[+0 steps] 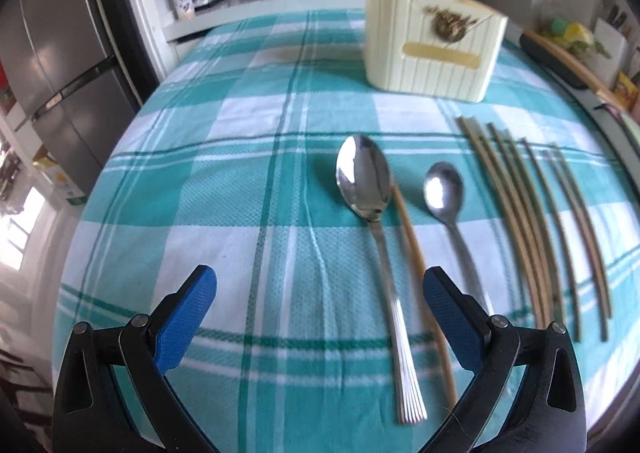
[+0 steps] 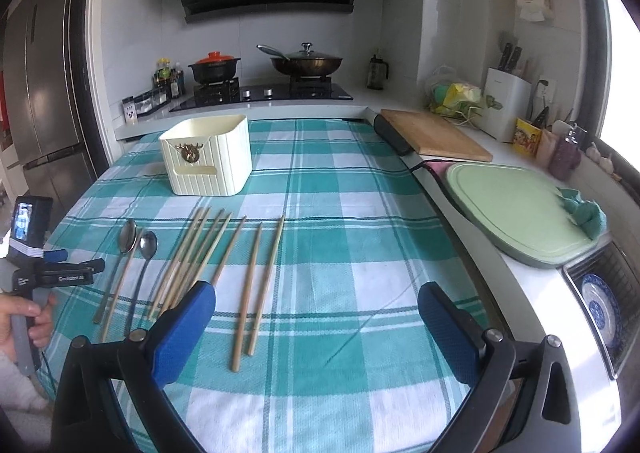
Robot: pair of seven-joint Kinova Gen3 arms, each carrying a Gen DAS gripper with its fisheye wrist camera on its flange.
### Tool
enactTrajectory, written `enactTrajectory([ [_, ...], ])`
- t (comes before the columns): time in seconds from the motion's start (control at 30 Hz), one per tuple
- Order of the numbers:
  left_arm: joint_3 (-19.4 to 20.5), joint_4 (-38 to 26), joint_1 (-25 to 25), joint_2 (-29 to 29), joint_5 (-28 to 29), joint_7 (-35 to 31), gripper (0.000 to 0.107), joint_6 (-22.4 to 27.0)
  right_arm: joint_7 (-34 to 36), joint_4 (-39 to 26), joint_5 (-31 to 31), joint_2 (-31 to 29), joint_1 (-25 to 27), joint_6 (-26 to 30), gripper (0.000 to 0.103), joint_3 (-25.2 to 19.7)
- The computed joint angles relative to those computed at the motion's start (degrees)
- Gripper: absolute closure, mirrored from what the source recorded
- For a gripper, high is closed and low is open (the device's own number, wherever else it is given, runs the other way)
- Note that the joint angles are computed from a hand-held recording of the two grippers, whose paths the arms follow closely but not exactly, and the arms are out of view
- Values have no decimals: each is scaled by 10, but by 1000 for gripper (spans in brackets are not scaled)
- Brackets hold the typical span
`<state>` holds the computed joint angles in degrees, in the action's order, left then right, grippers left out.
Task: Organize utensils
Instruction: 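Grasp the large steel spoon with the left gripper while the right gripper grasps a wooden chopstick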
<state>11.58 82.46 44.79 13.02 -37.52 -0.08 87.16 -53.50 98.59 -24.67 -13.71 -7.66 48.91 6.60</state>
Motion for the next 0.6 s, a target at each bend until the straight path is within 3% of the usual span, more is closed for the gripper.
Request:
enactTrajectory([
  [0.13,-7,2,-17,13,18,-20,5,-7,17,-25,-8,35,-5,11,0,-3],
  [0.3,-12,9,-27,12,34,-37,5,-19,-5,-84,26,121,5,56,1,-42],
  [0.37,-13,14,-30,10,37,-42,5,-24,-23,-117,37,166,6,85,11,-61],
  [0.43,-12,22,-36,3,42,-49,5,-34,-41,-141,56,200,4,103,30,-79],
  [0.6,-10,34,-51,-9,54,-74,5,-47,-83,-197,99,273,-11,149,55,-111],
])
